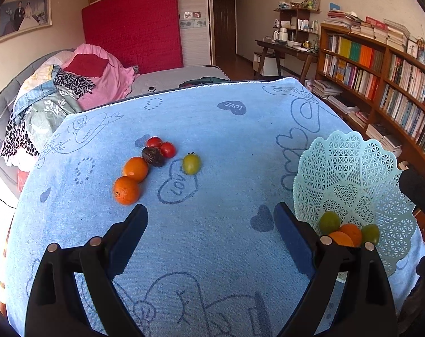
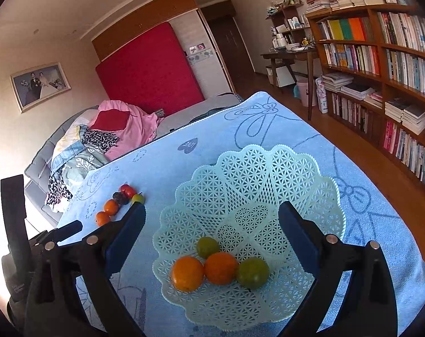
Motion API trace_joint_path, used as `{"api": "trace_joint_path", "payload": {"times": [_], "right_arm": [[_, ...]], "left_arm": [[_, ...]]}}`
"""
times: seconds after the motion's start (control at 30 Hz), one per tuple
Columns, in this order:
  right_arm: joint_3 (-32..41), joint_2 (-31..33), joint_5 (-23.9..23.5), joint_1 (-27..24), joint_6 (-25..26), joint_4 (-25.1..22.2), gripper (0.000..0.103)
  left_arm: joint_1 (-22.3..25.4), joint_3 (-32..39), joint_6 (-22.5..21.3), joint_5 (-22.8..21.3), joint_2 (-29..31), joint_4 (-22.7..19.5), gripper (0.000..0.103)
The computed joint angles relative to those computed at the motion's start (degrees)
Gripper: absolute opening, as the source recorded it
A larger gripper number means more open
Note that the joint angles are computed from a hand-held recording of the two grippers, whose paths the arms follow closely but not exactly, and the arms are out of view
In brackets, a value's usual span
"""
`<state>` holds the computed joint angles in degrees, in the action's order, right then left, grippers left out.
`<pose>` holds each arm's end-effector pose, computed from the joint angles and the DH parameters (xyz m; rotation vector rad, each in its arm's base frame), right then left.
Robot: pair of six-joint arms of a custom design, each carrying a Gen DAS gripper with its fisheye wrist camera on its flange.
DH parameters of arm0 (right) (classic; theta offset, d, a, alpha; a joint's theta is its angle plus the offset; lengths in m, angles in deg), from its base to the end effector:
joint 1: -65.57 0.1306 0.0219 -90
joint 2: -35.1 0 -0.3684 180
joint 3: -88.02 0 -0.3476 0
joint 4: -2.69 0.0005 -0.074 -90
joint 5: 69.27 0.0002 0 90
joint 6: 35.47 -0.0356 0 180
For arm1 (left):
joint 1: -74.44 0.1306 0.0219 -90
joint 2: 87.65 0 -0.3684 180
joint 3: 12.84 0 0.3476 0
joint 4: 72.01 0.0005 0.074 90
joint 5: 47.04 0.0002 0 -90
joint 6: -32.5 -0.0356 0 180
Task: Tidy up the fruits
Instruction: 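Move the left tool back to the fruit pile and grasp an orange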
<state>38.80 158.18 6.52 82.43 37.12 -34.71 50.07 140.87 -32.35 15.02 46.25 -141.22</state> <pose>0.6308 0.1998 0.4319 -0.1438 2.1274 0.6172 0.6196 -0.2629 0.4337 -0.2275 2.3004 0.1634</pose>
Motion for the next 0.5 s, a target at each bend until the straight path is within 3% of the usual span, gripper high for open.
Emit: {"api": "trace_joint_path", "payload": {"times": [0.27,0.5], "right_arm": [[2.95,1.43,-0.06,2.38,2.02,-0.45,0.1],[8.15,4.32,-0.94,4.51,3.21,-3.99,0.1]], "left_arm": [[2.34,-7.9,2.69,-0.75,-4.53,2.17,0.091],[4.46,-13.89,4.26,-1.69,-8.0,3.68,0.091]]}}
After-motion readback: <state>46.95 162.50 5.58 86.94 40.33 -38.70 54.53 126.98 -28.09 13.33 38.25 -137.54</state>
